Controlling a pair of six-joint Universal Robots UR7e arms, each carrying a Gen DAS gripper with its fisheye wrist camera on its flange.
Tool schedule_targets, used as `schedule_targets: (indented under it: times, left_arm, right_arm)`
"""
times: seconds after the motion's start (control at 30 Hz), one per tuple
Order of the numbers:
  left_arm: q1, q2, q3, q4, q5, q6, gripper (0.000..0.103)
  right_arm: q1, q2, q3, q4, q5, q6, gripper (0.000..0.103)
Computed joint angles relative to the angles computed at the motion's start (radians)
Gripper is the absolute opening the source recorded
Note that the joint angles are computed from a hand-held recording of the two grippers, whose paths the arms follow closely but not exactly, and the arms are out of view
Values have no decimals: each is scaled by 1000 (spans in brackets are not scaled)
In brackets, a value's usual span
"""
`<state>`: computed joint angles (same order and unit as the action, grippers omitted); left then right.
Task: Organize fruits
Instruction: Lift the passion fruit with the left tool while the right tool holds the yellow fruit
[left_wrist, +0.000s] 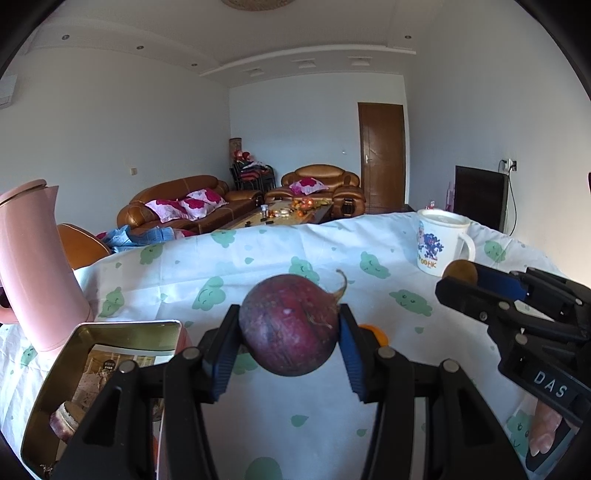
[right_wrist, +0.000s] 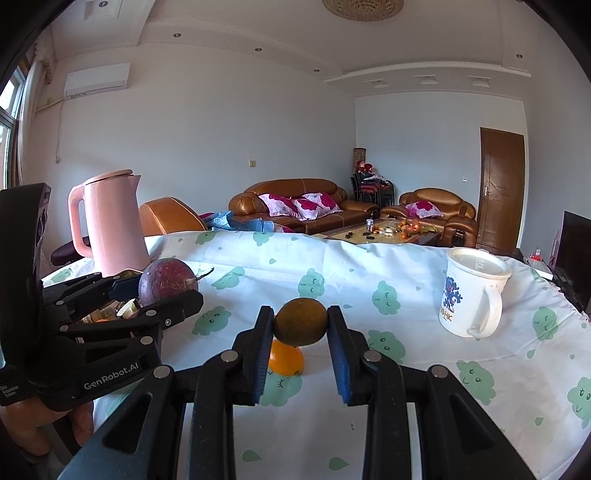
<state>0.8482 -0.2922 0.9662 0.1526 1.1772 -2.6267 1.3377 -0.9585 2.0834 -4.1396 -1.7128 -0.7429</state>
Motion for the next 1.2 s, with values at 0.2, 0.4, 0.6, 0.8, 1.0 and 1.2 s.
schedule_targets:
  times: [0.2, 0.4, 0.6, 0.8, 1.0, 1.2]
  left_arm:
    - [1, -21, 37, -39, 2, -8, 52]
    - [-4, -36, 68, -64, -4, 1, 52]
    - [-2, -45, 82, -63, 4, -1, 52]
    - [2, -41, 65, -34, 0, -16, 52]
    - [4, -45, 70, -27, -7, -25, 52]
    - [5, -48, 71, -10, -20, -27, 52]
  right_arm:
    - [-3, 4, 9, -30, 12, -8, 31]
    - [0, 11, 8, -52, 9, -15, 31]
    - [8, 19, 4, -68, -1, -24, 31]
    - [19, 30, -2, -66, -10, -42, 31]
    - [26, 35, -8, -61, -19, -50, 31]
    - [34, 44, -18, -52, -27, -61, 31]
